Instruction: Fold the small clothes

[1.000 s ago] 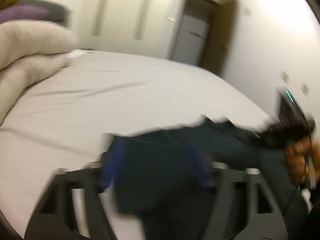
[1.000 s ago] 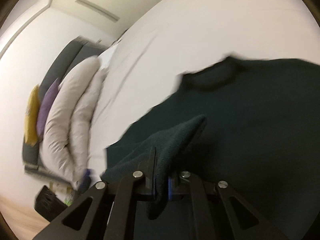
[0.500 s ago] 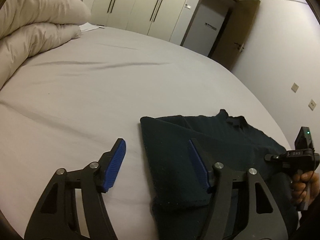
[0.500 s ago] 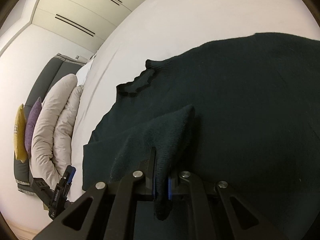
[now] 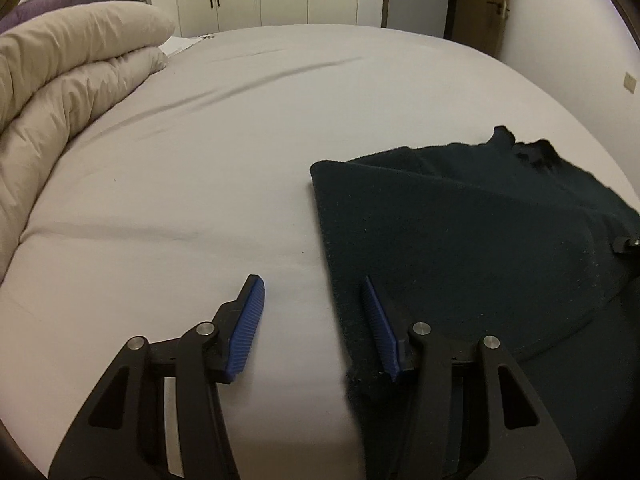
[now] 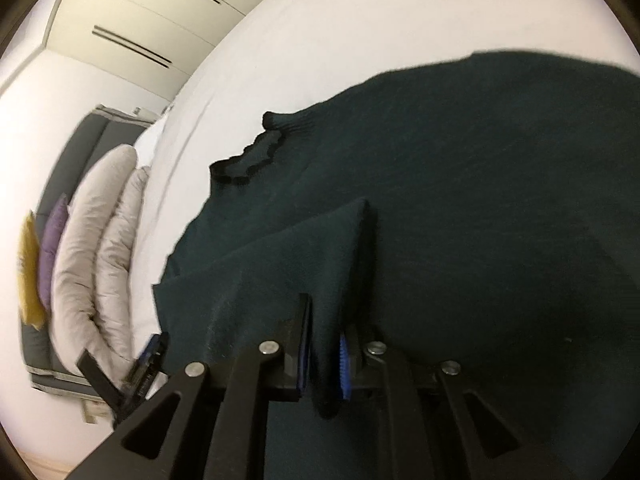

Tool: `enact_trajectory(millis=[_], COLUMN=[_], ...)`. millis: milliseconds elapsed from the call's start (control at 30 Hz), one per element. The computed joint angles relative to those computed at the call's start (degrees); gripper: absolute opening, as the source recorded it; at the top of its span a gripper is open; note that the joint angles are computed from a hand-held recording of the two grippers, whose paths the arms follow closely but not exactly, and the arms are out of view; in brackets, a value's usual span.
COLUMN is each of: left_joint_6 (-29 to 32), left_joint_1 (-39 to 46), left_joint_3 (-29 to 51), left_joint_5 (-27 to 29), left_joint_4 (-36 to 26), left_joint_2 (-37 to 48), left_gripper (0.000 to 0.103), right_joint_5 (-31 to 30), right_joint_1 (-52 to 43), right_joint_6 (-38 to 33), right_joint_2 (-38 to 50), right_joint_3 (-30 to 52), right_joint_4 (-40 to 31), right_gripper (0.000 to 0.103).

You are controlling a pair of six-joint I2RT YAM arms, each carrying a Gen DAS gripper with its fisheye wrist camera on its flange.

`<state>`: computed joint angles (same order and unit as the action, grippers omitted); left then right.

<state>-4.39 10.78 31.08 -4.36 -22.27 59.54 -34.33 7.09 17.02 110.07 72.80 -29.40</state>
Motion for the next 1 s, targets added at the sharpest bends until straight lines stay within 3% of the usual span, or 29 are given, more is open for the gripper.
enact_trajectory(millis=[67,233,400,500,600,700,733,767,800,867,900,967,1000], left_joint_6=[0.2,0.2,-0.2,-0.7,-0.9,-0.9,-0.9,-0.8,-0.5,-0.6,-0.5,-0.5,-0.3], left_joint_1=[-0.7,-0.8,-1.8,-2.6,-3.1,-3.0,-3.0,-2.8,-2.2,-1.1,-0.3,2.0,3.1], left_joint_3=[0.1,0.5,0.5,0.5,0.4,0.4,0.4,0.4,0.4,0.4,0.5,0.5,0.5], left_joint_5=[-1.2,-1.8,-3.2,-4.1,-4.7,-4.5,-4.5,-4.2,-3.5,-2.2,-1.2,1.7,3.0], left_joint_4=[0.1,-0.5,-0.7,-0.5,-0.3,-0.4,-0.5,-0.7,-0.8,-0.9,-1.0,-2.2,-3.1], left_joint_2=[0.4,0.8,0.6,0.8,0.8,0.7,0.7,0.5,0.3,-0.2,-0.6,-3.5,-5.4], left_gripper=[0.05,0.052,0.052,0.052,0.052,0.052,0.052,0.052,0.052,0.053,0.053,0.053,0.053], right_joint_5=[3.3,4.6,18.6,13.1,4.1,4.0,6.1,4.9,0.3,1.6,3.0,0.1,-4.3], right_joint_1=[0.6,-0.8,0.7,2.3,6.0,7.6,6.6,4.9,1.5,-3.5,-6.1,-15.2,-22.3], right_joint_6=[-0.8,-0.5,2.2,3.1,2.1,1.1,1.9,3.0,4.7,5.9,5.3,5.2,5.0], right_joint_2=[-1.0,-0.5,-7.6,-12.1,-11.1,-4.5,-2.3,-1.5,-1.6,-5.7,-8.5,-15.3,-19.3], right_joint_3=[-0.6,-1.2,-4.4,-7.3,-6.9,-4.2,-4.2,-5.3,-7.6,-11.6,-13.4,-18.5,-21.8], right_joint_4=[0.1,2.9,4.1,8.3,10.5,8.9,8.8,10.5,13.6,15.2,14.7,14.9,15.7], right_gripper=[0.014,0.011,0.015,0.015,0.015,0.02,0.018,0.0,0.0,0.001,0.009,0.062,0.067])
